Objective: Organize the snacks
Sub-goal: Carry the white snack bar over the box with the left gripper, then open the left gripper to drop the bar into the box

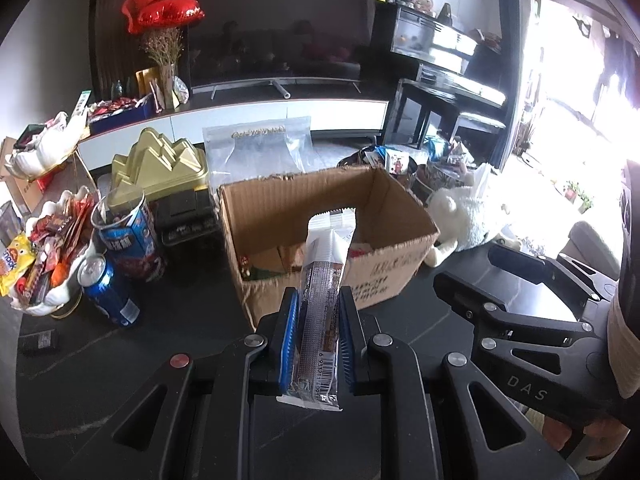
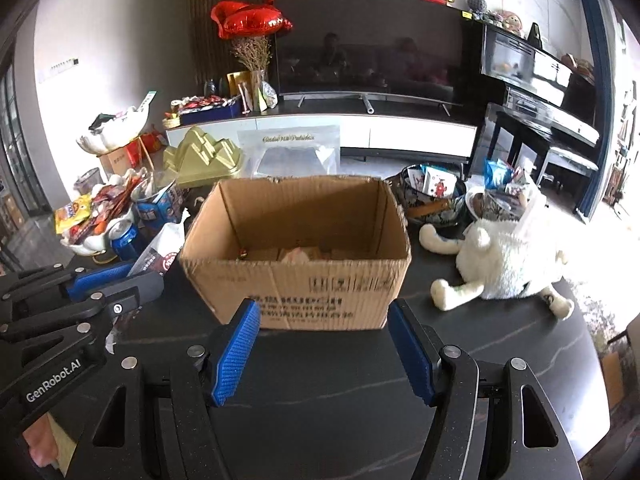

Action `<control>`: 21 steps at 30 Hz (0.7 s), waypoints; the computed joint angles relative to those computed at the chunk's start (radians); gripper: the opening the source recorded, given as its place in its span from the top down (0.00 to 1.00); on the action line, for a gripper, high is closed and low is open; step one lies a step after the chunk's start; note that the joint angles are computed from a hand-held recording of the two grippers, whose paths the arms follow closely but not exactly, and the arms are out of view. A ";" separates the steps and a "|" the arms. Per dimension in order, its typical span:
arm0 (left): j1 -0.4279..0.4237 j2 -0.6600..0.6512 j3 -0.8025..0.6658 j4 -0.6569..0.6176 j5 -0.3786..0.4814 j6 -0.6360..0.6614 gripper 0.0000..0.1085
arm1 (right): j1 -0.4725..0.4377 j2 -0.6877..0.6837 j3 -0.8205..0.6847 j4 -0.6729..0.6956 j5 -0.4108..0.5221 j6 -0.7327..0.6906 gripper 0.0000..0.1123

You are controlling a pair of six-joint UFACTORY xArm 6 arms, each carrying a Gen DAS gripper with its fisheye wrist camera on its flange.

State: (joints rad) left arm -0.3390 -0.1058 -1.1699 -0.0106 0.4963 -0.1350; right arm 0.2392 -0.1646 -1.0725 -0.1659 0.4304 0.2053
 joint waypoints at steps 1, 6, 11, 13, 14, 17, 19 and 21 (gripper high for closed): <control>0.002 0.017 -0.025 -0.002 0.011 0.002 0.81 | -0.001 0.014 -0.022 0.003 0.012 -0.011 0.40; 0.011 0.090 -0.128 -0.014 0.057 0.015 0.81 | -0.009 0.086 -0.131 0.006 0.072 -0.043 0.40; 0.022 0.157 -0.212 -0.015 0.074 0.022 0.81 | -0.015 0.157 -0.232 0.007 0.116 -0.062 0.40; 0.026 0.195 -0.259 -0.021 0.087 0.027 0.81 | -0.019 0.189 -0.269 0.009 0.132 -0.071 0.40; 0.028 0.210 -0.274 -0.015 0.091 0.021 0.81 | -0.020 0.201 -0.284 0.013 0.139 -0.074 0.40; 0.030 0.261 -0.332 0.009 0.103 0.002 0.81 | -0.026 0.247 -0.334 0.023 0.154 -0.089 0.40; 0.034 0.298 -0.375 0.019 0.115 -0.007 0.81 | -0.031 0.279 -0.367 0.027 0.161 -0.092 0.40; 0.036 0.337 -0.420 0.037 0.127 -0.016 0.81 | -0.035 0.311 -0.402 0.043 0.175 -0.101 0.40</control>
State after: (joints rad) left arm -0.3029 0.2311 -1.5895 0.0265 0.6232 -0.1508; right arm 0.2046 0.1467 -1.4748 -0.1233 0.6057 0.1044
